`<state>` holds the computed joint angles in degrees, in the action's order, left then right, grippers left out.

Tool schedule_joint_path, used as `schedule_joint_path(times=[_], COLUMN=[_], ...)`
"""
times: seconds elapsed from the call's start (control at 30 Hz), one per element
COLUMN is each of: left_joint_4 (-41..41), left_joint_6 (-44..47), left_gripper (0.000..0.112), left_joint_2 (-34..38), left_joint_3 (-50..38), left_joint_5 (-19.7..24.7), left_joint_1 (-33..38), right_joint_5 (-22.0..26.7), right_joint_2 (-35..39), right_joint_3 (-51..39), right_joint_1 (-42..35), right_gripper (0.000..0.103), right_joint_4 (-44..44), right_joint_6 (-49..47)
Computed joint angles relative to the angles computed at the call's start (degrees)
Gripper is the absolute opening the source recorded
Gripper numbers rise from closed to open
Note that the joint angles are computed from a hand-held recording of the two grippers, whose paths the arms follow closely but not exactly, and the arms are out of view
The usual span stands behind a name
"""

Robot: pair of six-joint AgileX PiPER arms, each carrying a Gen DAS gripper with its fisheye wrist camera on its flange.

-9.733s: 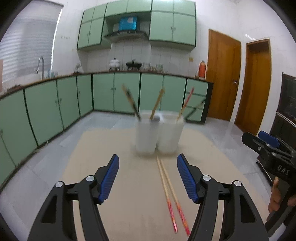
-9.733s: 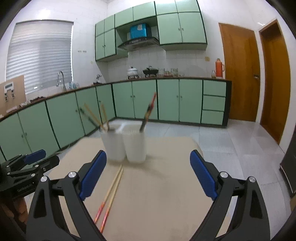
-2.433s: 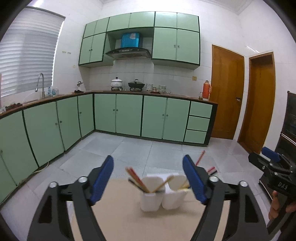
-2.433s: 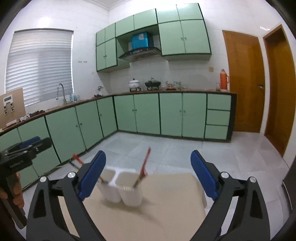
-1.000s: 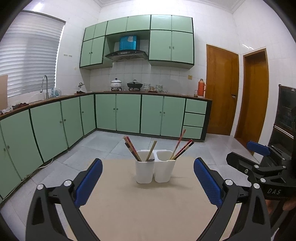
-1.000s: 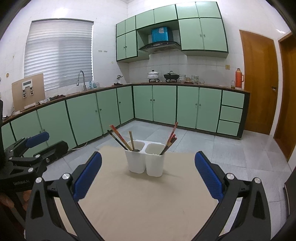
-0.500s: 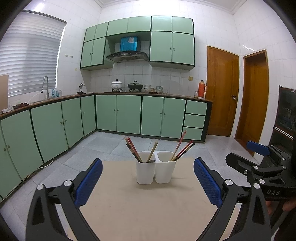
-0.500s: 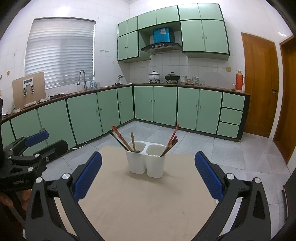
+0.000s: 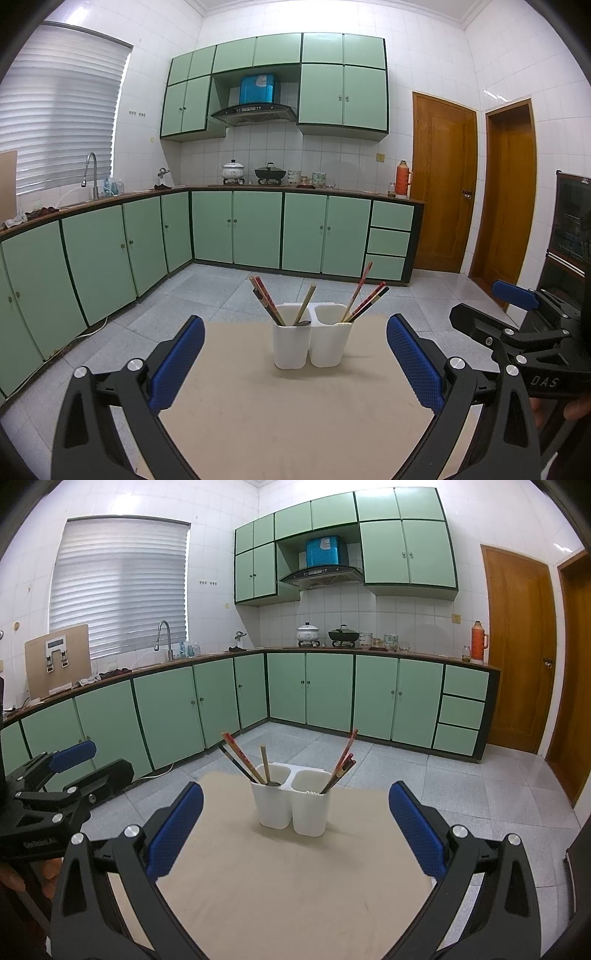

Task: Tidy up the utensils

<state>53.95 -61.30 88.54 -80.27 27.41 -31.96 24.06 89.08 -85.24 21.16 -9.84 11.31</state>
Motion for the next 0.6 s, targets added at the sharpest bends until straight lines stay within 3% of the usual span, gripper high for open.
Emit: schedule_joint_path(times=[0.6], left_joint_4=[-0.2], left_joint_6=[0.4], left_gripper=[0.097], left_joint_2=[0.1], left_joint_3=[-0.2], left_joint_5=[0.0], left_joint_1=[0.1], right_joint_5=[0.2], right_joint_2=[0.2], right_joint_3=[-0.2], right_joint_1=[0.0], right_gripper=[0.098], right_joint_4=[0.1], right_joint_6=[-0.1])
